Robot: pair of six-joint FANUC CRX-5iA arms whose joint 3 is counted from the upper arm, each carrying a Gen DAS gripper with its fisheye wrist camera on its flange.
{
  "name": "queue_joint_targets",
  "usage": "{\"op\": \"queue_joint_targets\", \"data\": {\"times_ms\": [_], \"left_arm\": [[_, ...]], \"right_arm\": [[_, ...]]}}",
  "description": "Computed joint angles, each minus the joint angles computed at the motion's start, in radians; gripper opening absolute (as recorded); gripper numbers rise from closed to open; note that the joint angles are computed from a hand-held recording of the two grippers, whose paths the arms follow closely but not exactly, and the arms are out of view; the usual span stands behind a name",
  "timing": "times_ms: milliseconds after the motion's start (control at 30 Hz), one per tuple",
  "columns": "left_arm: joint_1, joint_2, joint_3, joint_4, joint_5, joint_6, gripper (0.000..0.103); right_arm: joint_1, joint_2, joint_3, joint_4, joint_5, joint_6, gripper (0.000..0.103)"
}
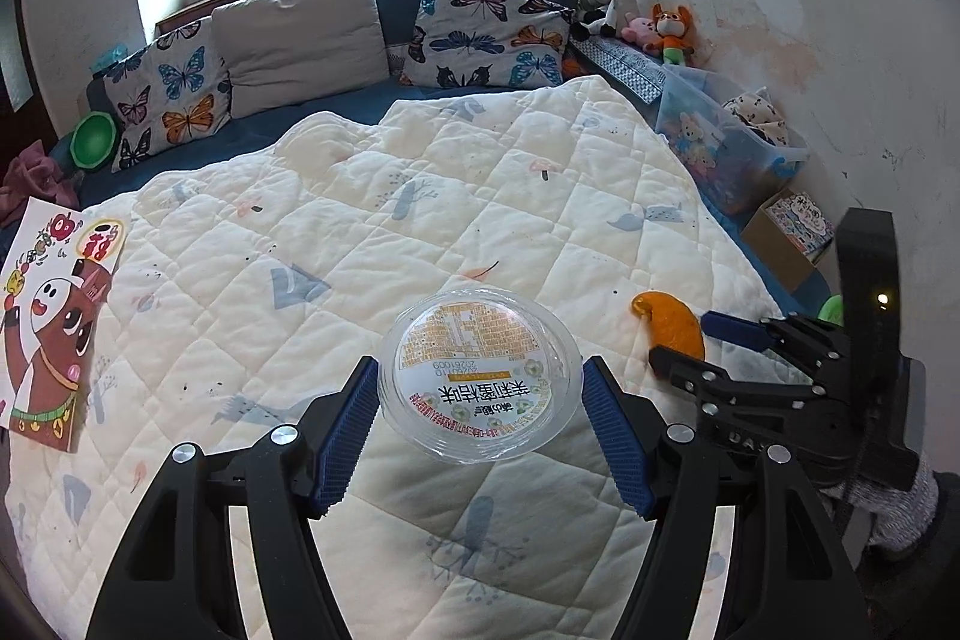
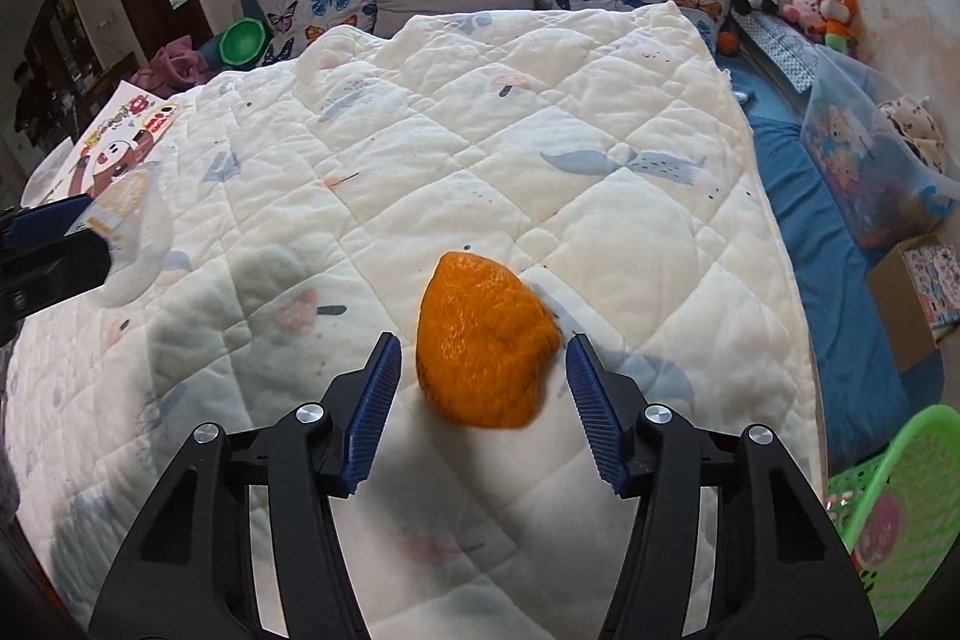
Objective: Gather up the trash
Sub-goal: 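Grasp the orange snack piece with the right gripper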
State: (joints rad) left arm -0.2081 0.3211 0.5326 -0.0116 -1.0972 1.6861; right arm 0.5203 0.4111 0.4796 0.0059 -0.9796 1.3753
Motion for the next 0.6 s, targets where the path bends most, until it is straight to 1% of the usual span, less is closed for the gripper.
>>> {"op": "queue_joint_targets", "data": {"times_ms": [67, 133, 300, 400, 600], "left_arm": [[0.005, -0.004, -0.01, 0.008, 0.004, -0.001, 0.066], [0.009, -0.006, -0.019, 0.012, 0.007, -0.001, 0.066], [0.013, -0.014, -0.04, 0.02, 0.015, -0.002, 0.066], [0.012, -0.018, -0.047, 0.025, 0.018, 0.001, 0.066], [-0.001, -0.038, -0.063, 0.031, 0.028, 0.001, 0.066]], "right_arm": [[-0.001, 0.011, 0.009, -0.001, -0.003, -0.008, 0.055], [0.002, 0.015, 0.007, 0.016, -0.001, -0.015, 0.049], [0.0, 0.001, -0.006, 0.008, 0.001, -0.007, 0.041], [-0.002, -0.023, -0.024, -0.009, 0.002, 0.002, 0.039], [0.005, -0.095, -0.092, -0.02, 0.016, 0.014, 0.038]]}}
